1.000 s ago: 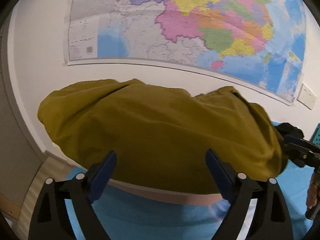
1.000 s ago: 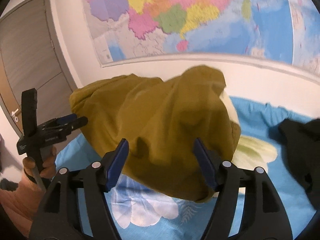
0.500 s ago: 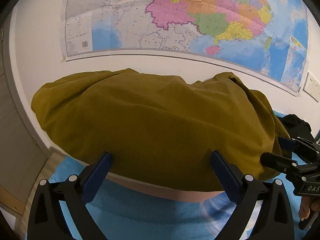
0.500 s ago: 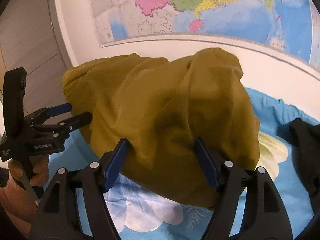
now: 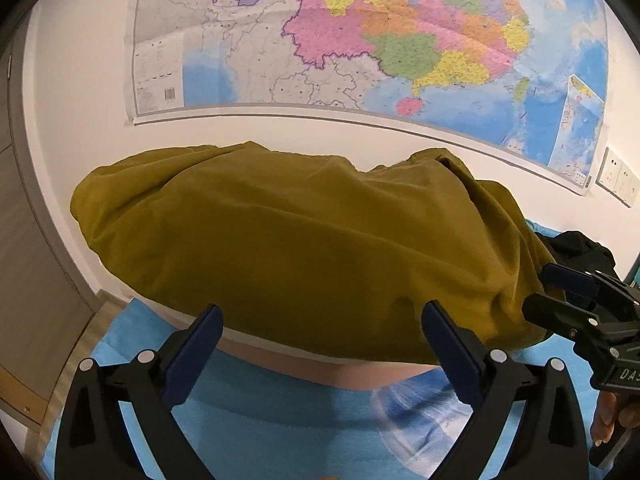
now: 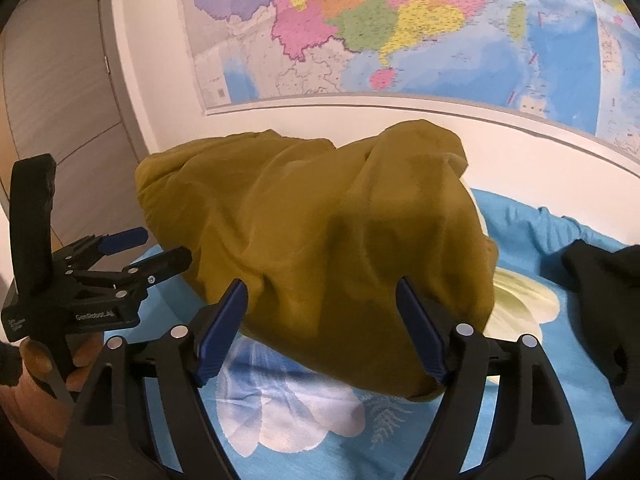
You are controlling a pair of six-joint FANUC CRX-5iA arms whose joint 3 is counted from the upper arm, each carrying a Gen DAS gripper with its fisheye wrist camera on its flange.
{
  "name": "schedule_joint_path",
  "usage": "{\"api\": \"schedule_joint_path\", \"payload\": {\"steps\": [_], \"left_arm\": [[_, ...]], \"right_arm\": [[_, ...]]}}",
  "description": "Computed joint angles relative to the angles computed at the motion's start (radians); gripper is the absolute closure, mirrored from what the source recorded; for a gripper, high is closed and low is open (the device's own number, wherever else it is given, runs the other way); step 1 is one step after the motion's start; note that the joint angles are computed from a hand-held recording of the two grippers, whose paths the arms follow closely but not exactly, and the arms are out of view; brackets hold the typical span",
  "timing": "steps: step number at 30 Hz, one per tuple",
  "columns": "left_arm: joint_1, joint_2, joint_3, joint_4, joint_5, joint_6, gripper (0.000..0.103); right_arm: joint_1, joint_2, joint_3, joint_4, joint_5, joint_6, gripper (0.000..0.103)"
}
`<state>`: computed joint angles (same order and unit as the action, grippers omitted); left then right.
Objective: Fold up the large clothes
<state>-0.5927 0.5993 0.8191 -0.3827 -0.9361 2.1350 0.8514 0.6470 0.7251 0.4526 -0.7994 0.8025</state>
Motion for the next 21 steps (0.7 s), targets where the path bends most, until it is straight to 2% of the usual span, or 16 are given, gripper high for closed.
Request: {"api": "schedule_joint_path", "payload": {"steps": [5, 13, 21], "left_arm": [[-0.016, -0.011, -0.005, -0.034, -0.016, 0.045, 0.007], [-0.043, -0.036, -0.034, -0.080, -0.036, 0.119, 0.007], [-0.077, -0.056, -0.049, -0.136, -0.070, 0.169, 0.007]], "right_arm": [[0.006, -0.044, -0.081, 0.028, 0.050, -0.042, 0.026], [0.035, -0.100, -0.226, 0.195, 0.122, -0.181, 0.007], [0.049, -0.139, -0.316, 0.293, 0.145, -0.280, 0.006]]}}
